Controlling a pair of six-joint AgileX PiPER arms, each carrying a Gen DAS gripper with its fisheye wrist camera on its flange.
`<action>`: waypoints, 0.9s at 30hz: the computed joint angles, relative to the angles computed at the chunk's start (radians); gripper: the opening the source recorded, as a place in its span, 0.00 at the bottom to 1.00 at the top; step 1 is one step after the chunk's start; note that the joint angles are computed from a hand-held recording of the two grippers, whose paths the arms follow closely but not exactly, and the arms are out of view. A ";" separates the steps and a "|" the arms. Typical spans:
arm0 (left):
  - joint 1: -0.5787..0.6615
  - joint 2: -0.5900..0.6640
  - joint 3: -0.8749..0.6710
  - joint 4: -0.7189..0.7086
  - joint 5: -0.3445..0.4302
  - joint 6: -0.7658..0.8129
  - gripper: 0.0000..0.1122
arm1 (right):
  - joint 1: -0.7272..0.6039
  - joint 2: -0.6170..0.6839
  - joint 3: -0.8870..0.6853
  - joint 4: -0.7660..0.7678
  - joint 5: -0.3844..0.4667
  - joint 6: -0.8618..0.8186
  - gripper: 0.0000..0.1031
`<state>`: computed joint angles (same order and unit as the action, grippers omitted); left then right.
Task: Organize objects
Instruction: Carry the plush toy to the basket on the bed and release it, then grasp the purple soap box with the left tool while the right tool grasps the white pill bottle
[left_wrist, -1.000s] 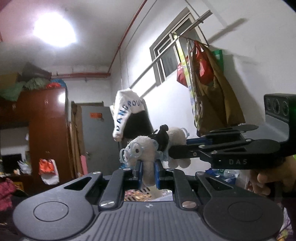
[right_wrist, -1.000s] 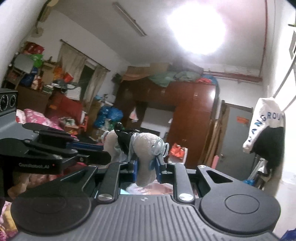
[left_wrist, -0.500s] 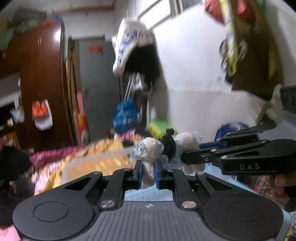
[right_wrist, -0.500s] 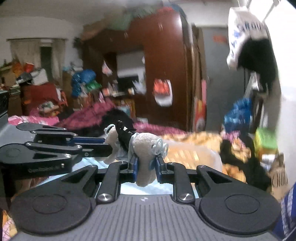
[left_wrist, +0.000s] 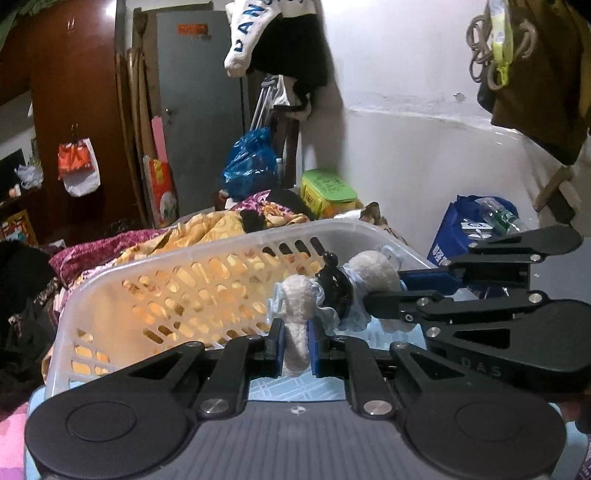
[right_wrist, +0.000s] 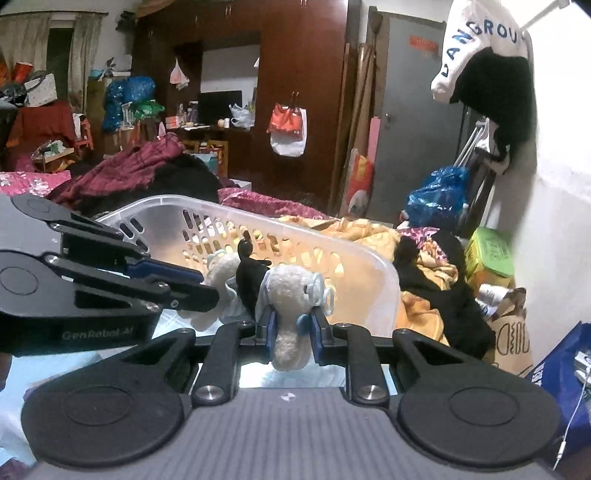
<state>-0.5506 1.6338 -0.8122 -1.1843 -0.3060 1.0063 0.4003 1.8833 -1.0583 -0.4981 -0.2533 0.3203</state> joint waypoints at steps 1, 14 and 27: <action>0.004 0.002 0.001 -0.011 0.002 0.010 0.15 | -0.003 0.007 -0.020 -0.059 0.011 0.064 0.22; -0.088 -0.102 0.098 0.021 -0.146 -0.080 0.60 | -0.053 -0.063 0.052 -0.003 -0.071 0.053 0.79; -0.853 -0.546 0.543 -0.496 -0.779 -0.016 0.76 | -0.222 -0.282 0.752 0.095 -0.833 -0.088 1.00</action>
<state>-1.4038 1.0881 -0.2688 -1.6799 -1.0847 0.9901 0.1785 1.6011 -0.3063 -0.4029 -1.0860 0.2324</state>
